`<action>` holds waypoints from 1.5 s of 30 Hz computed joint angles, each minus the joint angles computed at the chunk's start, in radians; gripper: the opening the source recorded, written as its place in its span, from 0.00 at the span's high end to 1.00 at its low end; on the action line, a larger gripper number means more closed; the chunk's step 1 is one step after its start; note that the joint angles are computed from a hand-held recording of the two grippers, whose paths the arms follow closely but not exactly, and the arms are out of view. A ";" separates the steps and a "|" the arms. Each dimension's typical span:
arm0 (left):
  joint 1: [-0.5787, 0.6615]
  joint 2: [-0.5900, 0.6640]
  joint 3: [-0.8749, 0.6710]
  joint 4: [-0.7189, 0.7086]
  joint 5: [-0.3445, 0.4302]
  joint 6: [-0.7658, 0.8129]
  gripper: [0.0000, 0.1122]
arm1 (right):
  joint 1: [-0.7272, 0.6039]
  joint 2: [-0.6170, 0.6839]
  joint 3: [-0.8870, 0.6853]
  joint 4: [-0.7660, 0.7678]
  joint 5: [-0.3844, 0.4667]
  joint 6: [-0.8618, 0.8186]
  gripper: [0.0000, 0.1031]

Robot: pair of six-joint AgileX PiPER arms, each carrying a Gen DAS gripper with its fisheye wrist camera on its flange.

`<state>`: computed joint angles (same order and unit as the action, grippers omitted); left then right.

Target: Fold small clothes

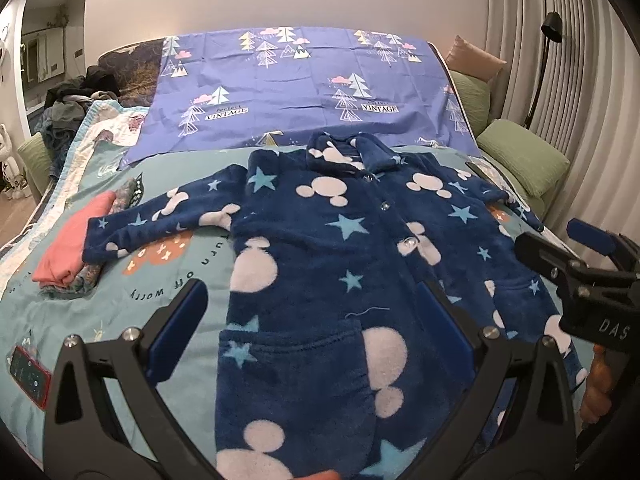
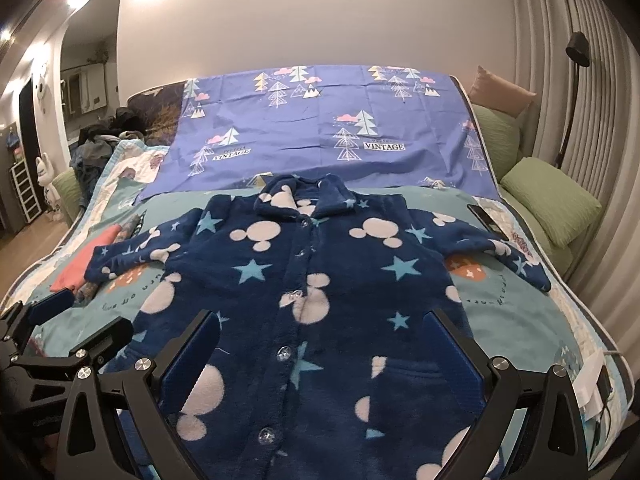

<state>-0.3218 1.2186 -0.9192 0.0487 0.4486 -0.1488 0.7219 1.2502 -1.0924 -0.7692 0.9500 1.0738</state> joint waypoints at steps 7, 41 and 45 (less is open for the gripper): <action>0.044 0.018 -0.012 -0.068 -0.011 0.070 0.09 | -0.001 0.018 -0.017 -0.006 0.005 0.000 0.00; 0.760 1.168 -1.144 -0.692 0.498 0.068 0.20 | -0.401 0.409 -0.342 0.413 -0.276 -0.504 0.00; 0.778 1.249 -1.224 -0.665 0.463 -0.055 0.20 | -0.404 0.435 -0.344 0.388 -0.292 -0.496 0.00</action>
